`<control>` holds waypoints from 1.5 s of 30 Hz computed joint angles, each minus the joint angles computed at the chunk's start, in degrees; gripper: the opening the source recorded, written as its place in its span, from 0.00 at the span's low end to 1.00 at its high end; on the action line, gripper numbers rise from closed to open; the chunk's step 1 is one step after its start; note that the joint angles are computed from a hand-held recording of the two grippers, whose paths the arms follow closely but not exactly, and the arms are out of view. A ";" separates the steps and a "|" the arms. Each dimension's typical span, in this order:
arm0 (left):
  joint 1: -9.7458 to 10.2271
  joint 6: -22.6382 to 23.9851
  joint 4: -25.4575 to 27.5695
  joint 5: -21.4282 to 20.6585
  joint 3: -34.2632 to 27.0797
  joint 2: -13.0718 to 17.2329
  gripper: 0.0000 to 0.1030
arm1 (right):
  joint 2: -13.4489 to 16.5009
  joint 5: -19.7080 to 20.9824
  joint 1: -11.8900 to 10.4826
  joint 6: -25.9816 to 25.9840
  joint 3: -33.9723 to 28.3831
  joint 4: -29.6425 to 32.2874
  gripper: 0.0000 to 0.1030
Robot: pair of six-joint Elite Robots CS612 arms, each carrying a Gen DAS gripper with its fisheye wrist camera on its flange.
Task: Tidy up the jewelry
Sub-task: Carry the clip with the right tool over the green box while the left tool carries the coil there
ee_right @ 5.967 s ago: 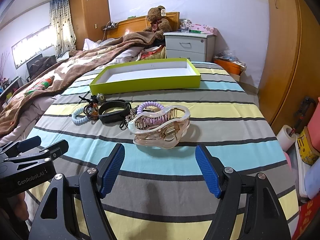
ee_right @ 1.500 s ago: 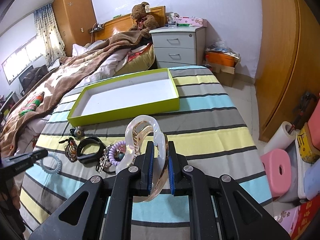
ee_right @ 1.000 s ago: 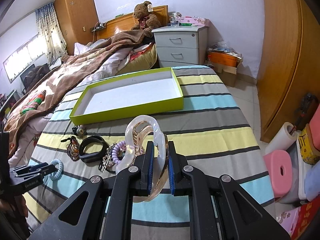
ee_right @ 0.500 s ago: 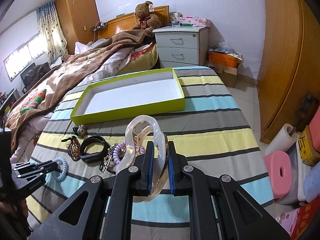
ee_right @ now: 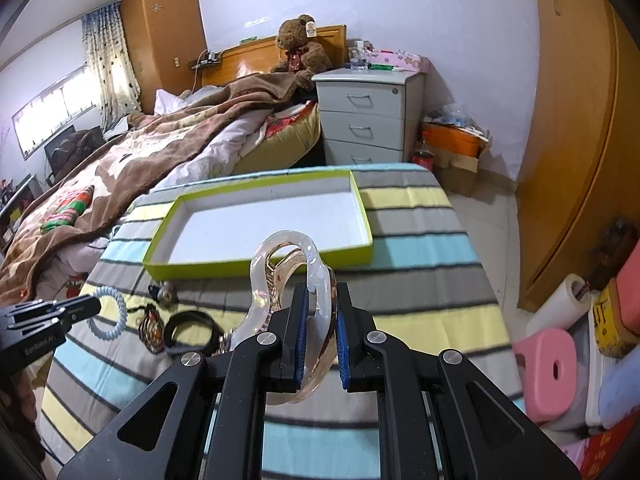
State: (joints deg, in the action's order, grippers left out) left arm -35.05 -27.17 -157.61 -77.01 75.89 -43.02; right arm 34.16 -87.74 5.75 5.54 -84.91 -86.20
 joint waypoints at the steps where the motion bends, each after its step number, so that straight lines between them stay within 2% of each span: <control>1: 0.10 0.12 -0.24 0.06 -0.68 0.32 0.10 | -0.21 0.11 -0.03 -0.18 0.42 -0.20 0.13; 6: 0.87 0.01 -0.32 -0.91 -4.40 2.12 0.10 | -2.01 0.03 -0.01 -1.39 4.03 -1.75 0.13; 20: 3.32 -1.68 4.26 -4.57 -18.28 9.49 0.10 | -8.00 0.49 -0.51 -3.48 17.99 -6.06 0.13; 35: 5.10 -3.19 14.01 -7.93 -34.70 18.87 0.10 | -12.92 -0.69 -0.54 -4.66 31.06 -9.15 0.13; 45: 5.39 -3.63 19.75 -8.05 -40.85 22.41 0.10 | -14.40 -1.62 -0.56 -5.45 35.41 -9.37 0.13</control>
